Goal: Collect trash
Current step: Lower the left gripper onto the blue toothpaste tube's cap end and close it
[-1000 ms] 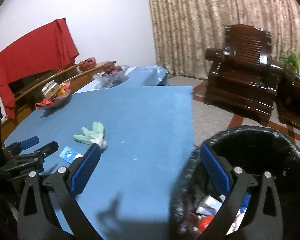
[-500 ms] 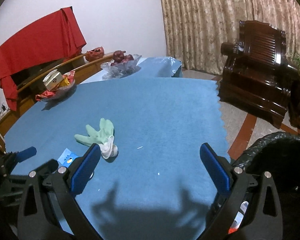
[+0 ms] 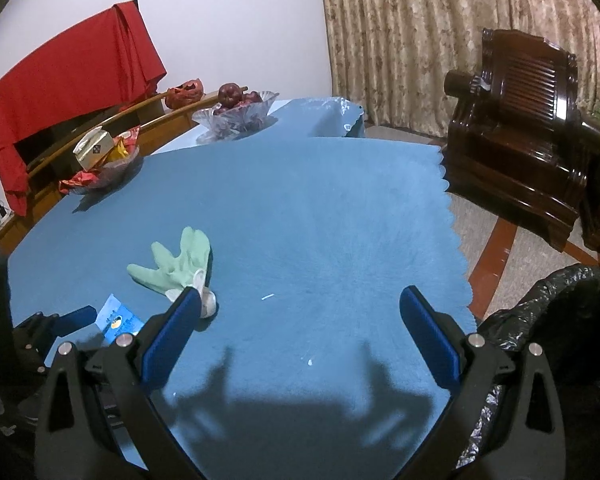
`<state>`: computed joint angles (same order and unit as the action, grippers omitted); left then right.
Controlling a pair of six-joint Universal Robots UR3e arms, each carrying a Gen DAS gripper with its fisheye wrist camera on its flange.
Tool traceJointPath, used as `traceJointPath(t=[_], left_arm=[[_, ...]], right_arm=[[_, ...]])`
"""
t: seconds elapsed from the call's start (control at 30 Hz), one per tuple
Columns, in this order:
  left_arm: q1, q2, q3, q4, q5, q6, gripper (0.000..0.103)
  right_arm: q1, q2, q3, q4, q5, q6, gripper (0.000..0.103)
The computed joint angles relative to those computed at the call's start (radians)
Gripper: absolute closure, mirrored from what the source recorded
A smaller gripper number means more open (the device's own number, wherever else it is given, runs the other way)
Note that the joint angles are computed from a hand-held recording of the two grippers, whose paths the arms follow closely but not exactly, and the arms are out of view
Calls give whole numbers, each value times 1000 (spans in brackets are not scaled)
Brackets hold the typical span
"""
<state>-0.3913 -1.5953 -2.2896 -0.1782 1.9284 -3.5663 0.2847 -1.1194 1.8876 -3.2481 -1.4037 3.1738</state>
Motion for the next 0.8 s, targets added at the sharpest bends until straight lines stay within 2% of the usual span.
traceJointPath(t=[0.23,0.37,0.57,0.8], left_arm=[[23,13,-59,-14,-10,-16,8],[63,83,-131,-13,-32,-26,7],[129,236,-239,-73,-16,-34,7],[198,335,-285,-75,-77,-37,8]], right_arm=[[22,37,-23,3,-6,5,6],[33,43,-19,-1,-9,7,6],[56,57,-33,11,-14,4,6],[91,97,-79,35,-31,7,6]])
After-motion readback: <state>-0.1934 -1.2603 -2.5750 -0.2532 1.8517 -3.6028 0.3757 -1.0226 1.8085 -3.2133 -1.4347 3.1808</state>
